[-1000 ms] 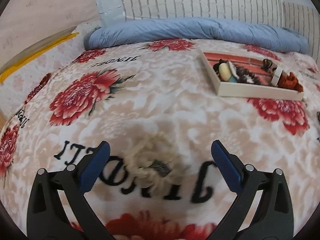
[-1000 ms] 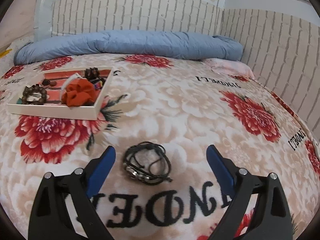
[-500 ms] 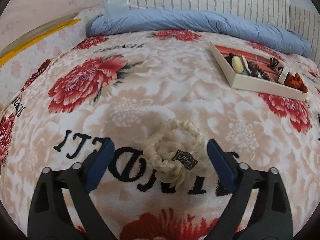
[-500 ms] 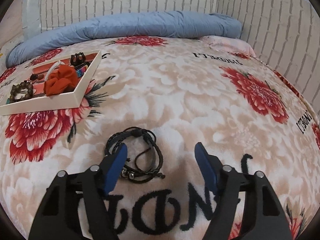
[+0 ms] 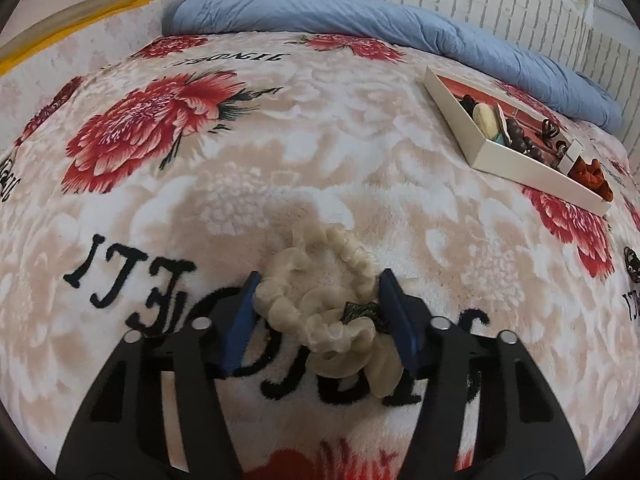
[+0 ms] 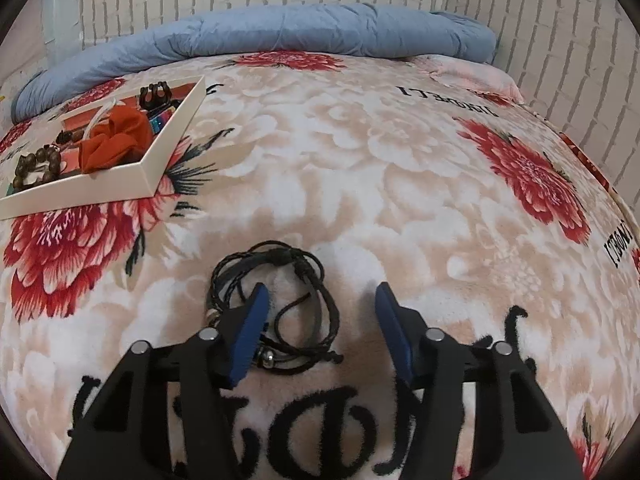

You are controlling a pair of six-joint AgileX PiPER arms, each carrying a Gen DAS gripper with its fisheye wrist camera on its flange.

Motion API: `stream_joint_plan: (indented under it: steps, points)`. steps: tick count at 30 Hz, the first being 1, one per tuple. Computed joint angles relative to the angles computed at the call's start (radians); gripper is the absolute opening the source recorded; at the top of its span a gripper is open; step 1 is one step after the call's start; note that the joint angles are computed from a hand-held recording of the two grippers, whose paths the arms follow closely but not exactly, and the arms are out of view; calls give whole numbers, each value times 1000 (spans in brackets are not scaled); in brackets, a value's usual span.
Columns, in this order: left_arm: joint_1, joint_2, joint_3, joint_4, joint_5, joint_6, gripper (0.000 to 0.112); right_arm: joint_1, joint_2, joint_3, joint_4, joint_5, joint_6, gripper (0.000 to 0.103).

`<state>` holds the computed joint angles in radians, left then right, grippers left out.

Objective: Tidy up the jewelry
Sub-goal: 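Close the left tool on the braided scrunchie while the right tool grips the cord bracelet, then carry the braided scrunchie in the left tool while the right tool carries the cord bracelet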

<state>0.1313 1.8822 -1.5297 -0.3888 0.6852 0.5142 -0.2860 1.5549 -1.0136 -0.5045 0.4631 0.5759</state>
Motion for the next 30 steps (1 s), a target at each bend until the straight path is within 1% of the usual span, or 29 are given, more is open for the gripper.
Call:
stream_joint_plan:
  steps: [1,3,5,6,8,9,10,11,12,14,20,27,30]
  points:
    - [-1,-2,4,-1,-4,4,53,0,0,1,2,-3,-4,48]
    - [-1,-9,13,-24,-6,35,40,1,-3,5,22,-13,-33,40]
    - [-5,-14,22,-27,-13,46,34,2,-5,7,43,-21,-60,34]
    - [-7,-18,28,-32,-16,55,30,3,-7,9,50,-23,-68,33]
    - [-10,-24,35,-33,-23,63,26,-3,-10,11,74,-31,-90,31]
    - [-11,-26,39,-36,-25,69,23,-9,-15,15,97,-39,-109,26]
    - [-12,-28,41,-36,-27,70,22,-14,-19,19,119,-48,-129,25]
    - [-11,-29,43,-37,-28,73,21,-15,-23,22,124,-52,-134,20]
    - [-12,-30,45,-37,-31,73,20,-11,-26,26,109,-54,-120,16]
    - [-13,-31,47,-36,-34,73,19,-4,-29,28,85,-53,-100,12]
    - [-23,-43,66,-10,-61,57,16,8,-44,43,18,-65,-34,9]
    - [-40,-68,95,40,-108,21,9,34,-104,90,-153,-99,133,8]
    - [-51,-81,103,75,-125,-7,7,40,-135,99,-164,-120,154,7]
